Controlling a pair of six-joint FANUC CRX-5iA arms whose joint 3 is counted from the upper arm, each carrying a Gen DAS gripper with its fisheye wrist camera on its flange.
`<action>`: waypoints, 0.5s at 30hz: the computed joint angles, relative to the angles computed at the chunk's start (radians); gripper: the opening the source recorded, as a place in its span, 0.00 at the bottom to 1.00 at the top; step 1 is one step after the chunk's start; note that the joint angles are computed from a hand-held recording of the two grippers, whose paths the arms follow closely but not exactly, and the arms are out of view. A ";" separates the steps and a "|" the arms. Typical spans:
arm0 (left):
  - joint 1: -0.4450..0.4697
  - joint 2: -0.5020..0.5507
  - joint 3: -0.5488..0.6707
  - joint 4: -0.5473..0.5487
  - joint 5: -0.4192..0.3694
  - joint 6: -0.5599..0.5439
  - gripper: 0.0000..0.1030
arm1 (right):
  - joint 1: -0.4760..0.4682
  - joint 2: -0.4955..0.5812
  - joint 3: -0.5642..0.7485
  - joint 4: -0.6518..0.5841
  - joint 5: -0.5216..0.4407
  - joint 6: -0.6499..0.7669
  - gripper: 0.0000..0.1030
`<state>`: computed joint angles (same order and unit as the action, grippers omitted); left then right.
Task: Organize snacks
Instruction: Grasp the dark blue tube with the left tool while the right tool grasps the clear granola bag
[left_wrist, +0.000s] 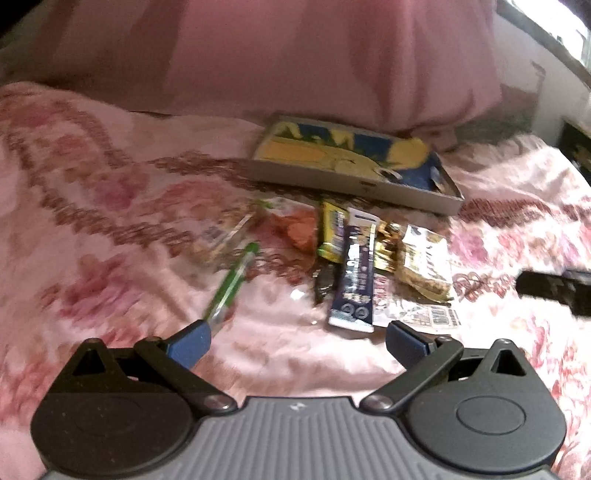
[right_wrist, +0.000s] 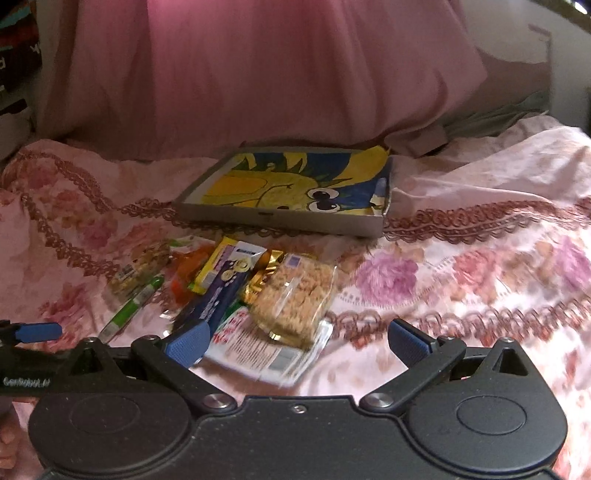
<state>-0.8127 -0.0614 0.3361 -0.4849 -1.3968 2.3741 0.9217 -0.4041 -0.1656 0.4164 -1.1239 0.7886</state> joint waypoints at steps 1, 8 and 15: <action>0.019 0.010 0.001 0.020 0.019 -0.038 1.00 | -0.037 0.025 0.019 -0.037 0.014 0.039 0.99; 0.115 0.089 0.015 0.120 0.138 -0.260 1.00 | -0.201 0.170 0.108 -0.233 0.095 0.177 0.99; 0.182 0.114 -0.052 0.226 0.334 -0.395 1.00 | -0.299 0.253 0.180 -0.394 0.112 0.237 0.99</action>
<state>-0.6302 0.0531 0.2836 -0.2587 -1.0627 1.9788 0.6226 -0.1507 0.0148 0.0222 -1.0115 1.0260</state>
